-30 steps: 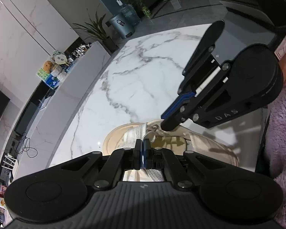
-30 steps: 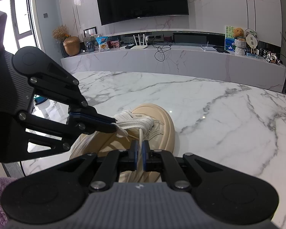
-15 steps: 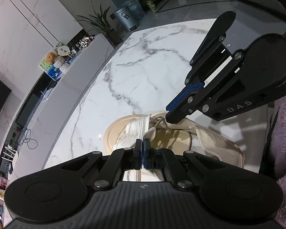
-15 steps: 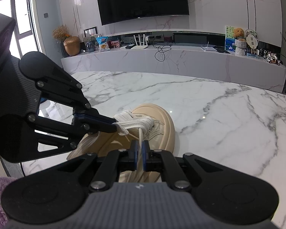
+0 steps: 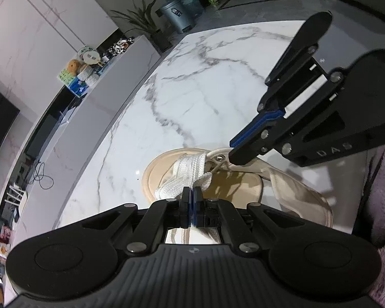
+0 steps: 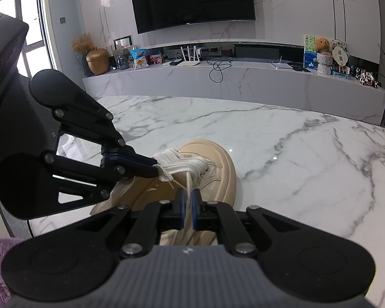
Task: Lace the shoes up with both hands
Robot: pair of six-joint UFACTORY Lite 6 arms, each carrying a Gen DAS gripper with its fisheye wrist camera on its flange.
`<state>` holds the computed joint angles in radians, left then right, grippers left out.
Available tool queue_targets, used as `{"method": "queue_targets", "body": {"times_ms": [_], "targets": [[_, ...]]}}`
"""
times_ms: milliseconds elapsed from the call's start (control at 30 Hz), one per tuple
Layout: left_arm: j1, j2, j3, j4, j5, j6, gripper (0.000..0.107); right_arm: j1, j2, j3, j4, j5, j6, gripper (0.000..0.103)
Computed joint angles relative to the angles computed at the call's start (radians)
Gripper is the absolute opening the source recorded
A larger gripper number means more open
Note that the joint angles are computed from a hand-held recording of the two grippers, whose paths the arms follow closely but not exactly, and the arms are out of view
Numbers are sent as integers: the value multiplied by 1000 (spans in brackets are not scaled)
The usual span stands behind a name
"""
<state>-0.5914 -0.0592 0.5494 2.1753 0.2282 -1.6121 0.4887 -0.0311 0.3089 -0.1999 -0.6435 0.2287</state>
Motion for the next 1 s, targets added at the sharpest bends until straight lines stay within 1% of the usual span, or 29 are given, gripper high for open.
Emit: {"method": "queue_targets", "body": {"times_ms": [233, 367, 600, 633, 667, 733, 800, 867, 1000], "targets": [[-4, -6, 6, -33, 9, -4, 0, -1, -12, -9, -5, 1, 8, 6], [-18, -28, -11, -108, -6, 88, 0, -9, -12, -10, -18, -1, 19, 6], [-28, -51, -40, -95, -25, 105, 2, -27, -10, -7, -46, -2, 33, 6], [-32, -48, -42, -90, -21, 105, 5, -29, -10, -6, -50, -2, 35, 6], [-37, -45, -44, -82, -16, 103, 10, -32, -9, -6, -54, -3, 37, 6], [-45, -43, -48, -42, -8, 75, 16, -38, -9, -5, -63, -3, 41, 6], [-56, -39, -52, -6, 5, 53, 17, -40, -9, -4, -66, -3, 43, 6], [-71, -28, -53, 14, 28, 47, 22, -35, -4, -5, -57, -7, 36, 6], [-88, 7, -47, 78, 67, 7, 22, -40, 1, 0, -62, -8, 34, 6]]}}
